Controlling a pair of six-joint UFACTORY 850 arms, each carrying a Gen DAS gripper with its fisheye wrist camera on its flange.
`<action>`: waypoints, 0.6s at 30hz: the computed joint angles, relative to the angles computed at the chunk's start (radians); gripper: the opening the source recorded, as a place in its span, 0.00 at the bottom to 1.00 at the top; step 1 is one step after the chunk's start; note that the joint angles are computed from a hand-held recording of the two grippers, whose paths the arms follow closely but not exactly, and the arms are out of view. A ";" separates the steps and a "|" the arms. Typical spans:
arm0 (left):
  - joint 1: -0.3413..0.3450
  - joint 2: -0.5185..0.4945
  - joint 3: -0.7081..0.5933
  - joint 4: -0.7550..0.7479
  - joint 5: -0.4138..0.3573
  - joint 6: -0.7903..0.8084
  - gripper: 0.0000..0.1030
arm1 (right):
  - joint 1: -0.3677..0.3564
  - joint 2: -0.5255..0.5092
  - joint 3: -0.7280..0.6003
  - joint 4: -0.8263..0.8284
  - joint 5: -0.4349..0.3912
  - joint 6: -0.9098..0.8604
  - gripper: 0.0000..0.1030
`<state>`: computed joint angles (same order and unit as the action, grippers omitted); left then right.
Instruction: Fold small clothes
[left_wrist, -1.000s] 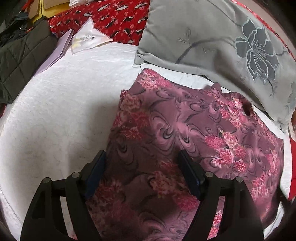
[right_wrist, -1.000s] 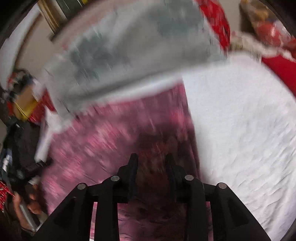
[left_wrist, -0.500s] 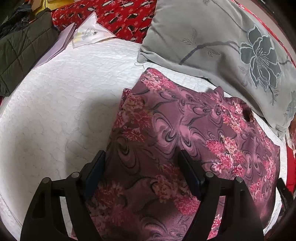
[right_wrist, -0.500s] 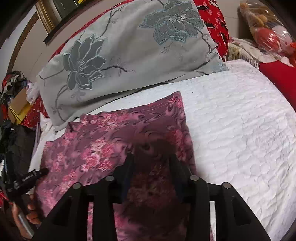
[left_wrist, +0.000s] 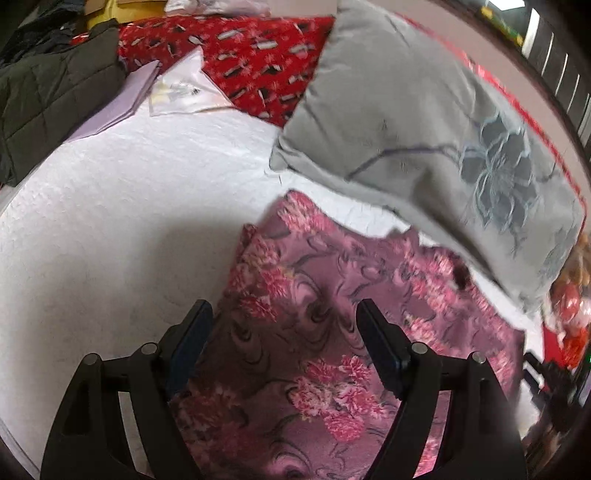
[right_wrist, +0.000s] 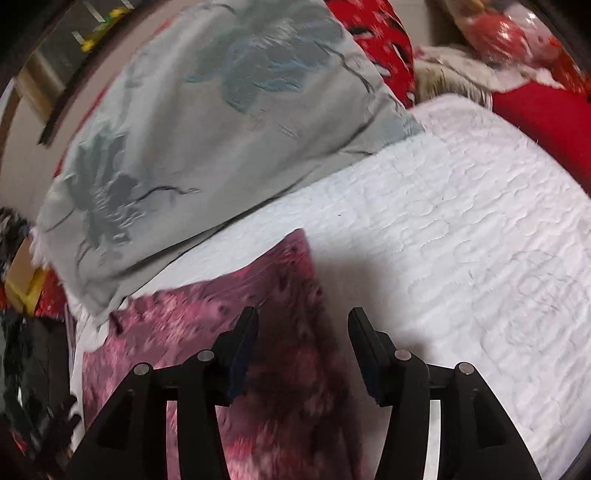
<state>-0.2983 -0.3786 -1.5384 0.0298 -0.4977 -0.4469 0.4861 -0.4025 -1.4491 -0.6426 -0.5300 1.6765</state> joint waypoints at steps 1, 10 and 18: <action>-0.006 -0.011 -0.014 0.035 -0.019 -0.022 0.78 | -0.006 -0.013 -0.013 0.023 -0.002 -0.018 0.52; 0.100 -0.143 -0.213 -0.235 -0.173 0.156 0.78 | -0.019 -0.047 -0.043 0.018 0.033 -0.084 0.52; 0.073 -0.325 -0.482 -0.249 -0.402 0.344 0.34 | -0.015 -0.025 -0.045 -0.073 0.059 -0.109 0.05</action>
<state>-0.2257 -0.7032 -2.0205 -0.2192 -0.8996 -0.1025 0.4715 -0.4270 -1.4939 -0.7159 -0.4713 1.5676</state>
